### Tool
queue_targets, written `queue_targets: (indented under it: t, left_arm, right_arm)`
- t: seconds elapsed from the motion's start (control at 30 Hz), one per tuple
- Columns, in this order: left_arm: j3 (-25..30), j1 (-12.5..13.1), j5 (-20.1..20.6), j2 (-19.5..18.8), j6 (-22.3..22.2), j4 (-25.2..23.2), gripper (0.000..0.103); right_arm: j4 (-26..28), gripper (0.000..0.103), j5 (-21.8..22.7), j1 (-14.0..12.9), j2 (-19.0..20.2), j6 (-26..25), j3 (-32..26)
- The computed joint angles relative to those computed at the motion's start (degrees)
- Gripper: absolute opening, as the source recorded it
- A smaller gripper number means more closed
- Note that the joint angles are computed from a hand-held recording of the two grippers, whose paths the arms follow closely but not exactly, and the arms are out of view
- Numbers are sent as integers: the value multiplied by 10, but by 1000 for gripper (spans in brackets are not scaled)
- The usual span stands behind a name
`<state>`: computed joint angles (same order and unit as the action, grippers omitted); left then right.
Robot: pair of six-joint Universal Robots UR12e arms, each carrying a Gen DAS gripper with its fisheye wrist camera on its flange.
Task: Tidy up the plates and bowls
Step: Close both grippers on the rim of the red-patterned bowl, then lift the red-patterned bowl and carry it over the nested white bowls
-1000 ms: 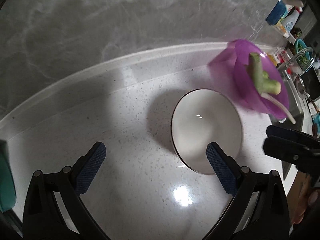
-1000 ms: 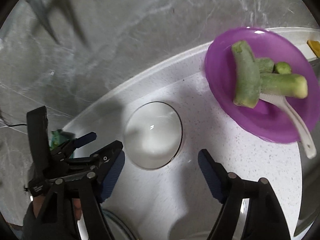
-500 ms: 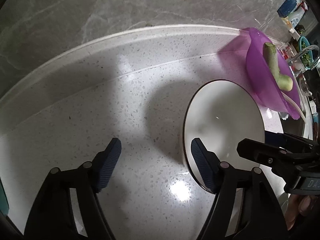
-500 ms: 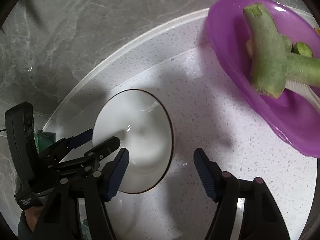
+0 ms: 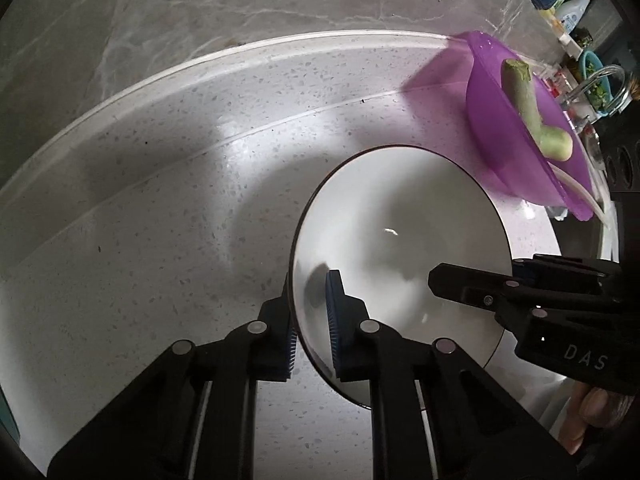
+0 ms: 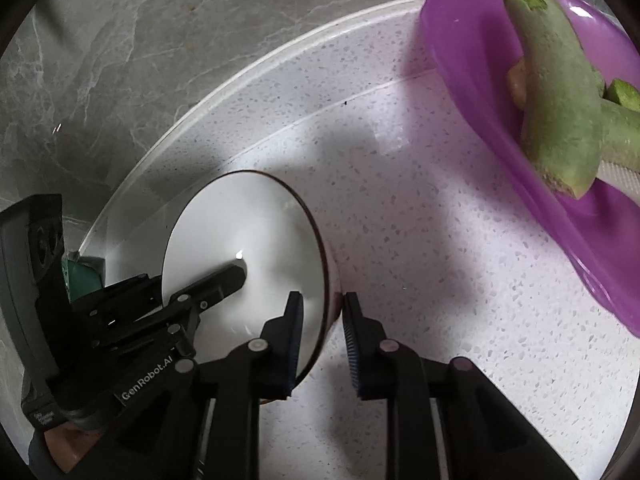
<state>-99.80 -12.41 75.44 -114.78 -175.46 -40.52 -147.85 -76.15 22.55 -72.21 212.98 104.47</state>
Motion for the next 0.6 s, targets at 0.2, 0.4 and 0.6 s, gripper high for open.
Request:
queue_targets:
  t: [0.2, 0.4, 0.6]
  left_arm:
    - [-1, 0, 0, 3, -4, -6, 11]
    - [-5, 2, 1, 14, -2, -6, 11]
    - [-10, -1, 4, 29, 2, -10, 11]
  right_arm:
    - [-4, 21, -5, 3, -1, -4, 1]
    - [-7, 21, -12, 5, -10, -11, 5]
    - [-15, 20, -15, 5, -21, -8, 12]
